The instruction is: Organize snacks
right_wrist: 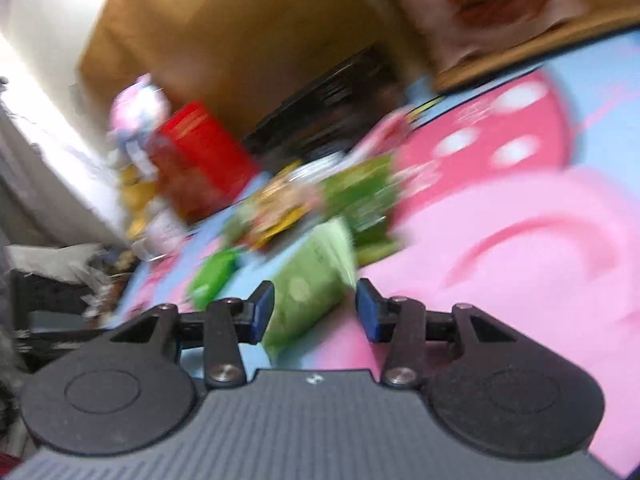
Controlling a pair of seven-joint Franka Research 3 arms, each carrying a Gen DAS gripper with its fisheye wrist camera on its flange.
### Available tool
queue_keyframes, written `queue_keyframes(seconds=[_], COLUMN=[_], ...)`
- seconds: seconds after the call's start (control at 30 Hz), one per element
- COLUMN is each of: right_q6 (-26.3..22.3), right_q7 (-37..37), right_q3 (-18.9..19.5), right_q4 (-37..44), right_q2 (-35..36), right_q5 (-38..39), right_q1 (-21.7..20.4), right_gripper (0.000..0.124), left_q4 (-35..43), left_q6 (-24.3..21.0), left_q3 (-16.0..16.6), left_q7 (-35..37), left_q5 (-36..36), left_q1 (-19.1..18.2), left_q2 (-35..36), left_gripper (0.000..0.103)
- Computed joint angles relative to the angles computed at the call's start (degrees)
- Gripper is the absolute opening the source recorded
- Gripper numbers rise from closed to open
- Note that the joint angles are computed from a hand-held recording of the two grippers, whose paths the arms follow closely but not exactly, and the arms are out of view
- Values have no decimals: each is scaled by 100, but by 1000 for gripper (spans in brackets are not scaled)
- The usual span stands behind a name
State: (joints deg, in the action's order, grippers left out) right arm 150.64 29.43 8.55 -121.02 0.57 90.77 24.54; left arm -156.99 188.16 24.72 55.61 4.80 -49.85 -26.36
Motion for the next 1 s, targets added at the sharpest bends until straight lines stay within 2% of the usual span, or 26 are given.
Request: queue_keyframes(seconds=[0.07, 0.1, 0.13, 0.2, 0.23, 0.3, 0.43, 0.57, 0.67, 0.83, 1.0], right_q6=[21, 152, 170, 83, 73, 236, 999, 1530, 1761, 1851, 1800], right_q7=[-248, -384, -453, -486, -493, -726, -1445, -2104, -2379, -2647, -2376], right_q3=[116, 168, 184, 162, 148, 146, 210, 239, 252, 299, 381], right_q4=[48, 91, 127, 137, 124, 40, -234, -387, -334, -74, 144], right_q2=[16, 37, 54, 52, 48, -23, -243, -299, -200, 56, 277], right_q5=[-11, -69, -146, -109, -98, 29, -46, -147, -194, -314, -734], right_q1=[129, 198, 233, 238, 233, 245, 377, 500, 564, 622, 652], right_gripper=[49, 50, 53, 54, 54, 55, 64, 66, 70, 72, 72], left_q4=[-201, -240, -328, -509, -573, -650, -496, -253, -119, -147, -134], left_q6=[90, 128, 146, 210, 244, 337, 443, 518, 593, 1043, 1164], left_q3=[-713, -962, -1176, -1305, -1315, -1124, -741, -101, 26, -208, -734], left_q7=[-176, -277, -389, -574, -655, -767, -920, -1066, -1243, -1459, -1608], left_q5=[-13, -2, 16, 84, 129, 270, 627, 978, 1172, 1456, 1617], left_q1=[764, 1039, 1271, 1480, 1519, 1393, 1031, 434, 333, 663, 1208], left_q2=[-109, -99, -172, -315, -360, -409, -255, -15, 209, 455, 567], left_gripper=[55, 55, 55, 55, 55, 55, 57, 59, 59, 59, 59])
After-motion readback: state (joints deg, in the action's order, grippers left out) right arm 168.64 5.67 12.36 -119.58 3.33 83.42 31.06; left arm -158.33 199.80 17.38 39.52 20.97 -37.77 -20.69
